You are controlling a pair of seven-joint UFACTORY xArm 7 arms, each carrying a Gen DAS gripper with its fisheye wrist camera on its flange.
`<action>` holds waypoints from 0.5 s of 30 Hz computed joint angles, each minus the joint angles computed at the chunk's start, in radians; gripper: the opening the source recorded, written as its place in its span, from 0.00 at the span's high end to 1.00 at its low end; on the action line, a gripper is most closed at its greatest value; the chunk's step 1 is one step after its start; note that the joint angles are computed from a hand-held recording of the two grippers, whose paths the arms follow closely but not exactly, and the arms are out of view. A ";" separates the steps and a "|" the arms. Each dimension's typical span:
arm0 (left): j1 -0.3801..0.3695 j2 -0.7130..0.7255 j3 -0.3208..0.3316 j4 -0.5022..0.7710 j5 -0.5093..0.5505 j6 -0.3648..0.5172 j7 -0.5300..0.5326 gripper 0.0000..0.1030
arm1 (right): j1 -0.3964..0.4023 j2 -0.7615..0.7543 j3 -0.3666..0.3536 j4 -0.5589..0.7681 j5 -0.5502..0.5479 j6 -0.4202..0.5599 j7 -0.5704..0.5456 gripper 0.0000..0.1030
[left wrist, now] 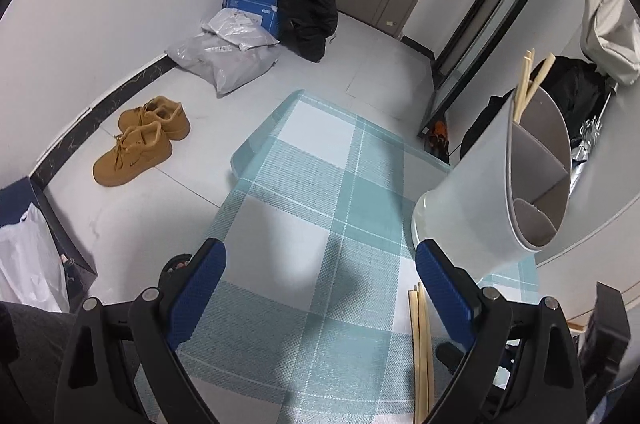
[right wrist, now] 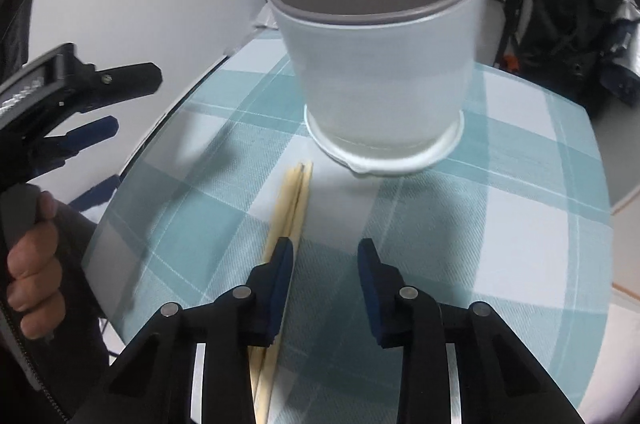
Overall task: Organize utensils
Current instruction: 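Move the open right gripper down to the remaining loose chopsticks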
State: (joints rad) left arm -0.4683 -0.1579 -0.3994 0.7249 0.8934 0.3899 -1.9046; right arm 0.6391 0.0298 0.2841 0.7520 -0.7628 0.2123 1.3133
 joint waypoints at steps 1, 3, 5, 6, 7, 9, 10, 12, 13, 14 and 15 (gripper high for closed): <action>-0.001 0.001 0.003 -0.001 -0.008 -0.002 0.006 0.10 | 0.000 0.010 0.004 0.008 0.035 0.004 -0.040 0.69; -0.002 0.001 0.006 -0.004 -0.021 -0.003 0.012 0.10 | 0.013 0.025 0.005 0.033 0.043 0.046 -0.062 0.69; 0.005 -0.002 0.012 -0.010 -0.026 -0.010 0.011 0.10 | 0.028 0.038 0.006 0.063 0.046 0.093 -0.088 0.69; 0.007 -0.003 0.013 -0.013 -0.034 -0.015 0.011 0.10 | 0.036 0.043 0.005 0.075 0.042 0.116 -0.092 0.69; 0.008 -0.003 0.015 -0.015 -0.046 -0.018 0.013 0.10 | 0.042 0.048 0.004 0.085 0.042 0.131 -0.098 0.69; 0.010 -0.001 0.019 -0.020 -0.072 -0.030 0.024 0.10 | 0.050 0.057 0.000 0.102 0.048 0.151 -0.107 0.69; 0.011 0.000 0.019 -0.022 -0.084 -0.033 0.030 0.10 | 0.053 0.062 -0.001 0.112 0.055 0.161 -0.115 0.70; 0.016 -0.004 0.020 -0.027 -0.097 -0.038 0.037 0.10 | 0.058 0.063 -0.002 0.117 0.078 0.163 -0.135 0.74; 0.019 -0.007 0.017 -0.028 -0.098 -0.034 0.034 0.10 | 0.059 0.068 -0.002 0.122 0.091 0.159 -0.144 0.77; 0.022 -0.012 0.014 -0.030 -0.100 -0.031 0.034 0.10 | 0.060 0.071 -0.003 0.126 0.099 0.157 -0.153 0.78; 0.025 -0.017 0.012 -0.033 -0.101 -0.027 0.032 0.10 | 0.064 0.071 -0.005 0.128 0.102 0.161 -0.157 0.79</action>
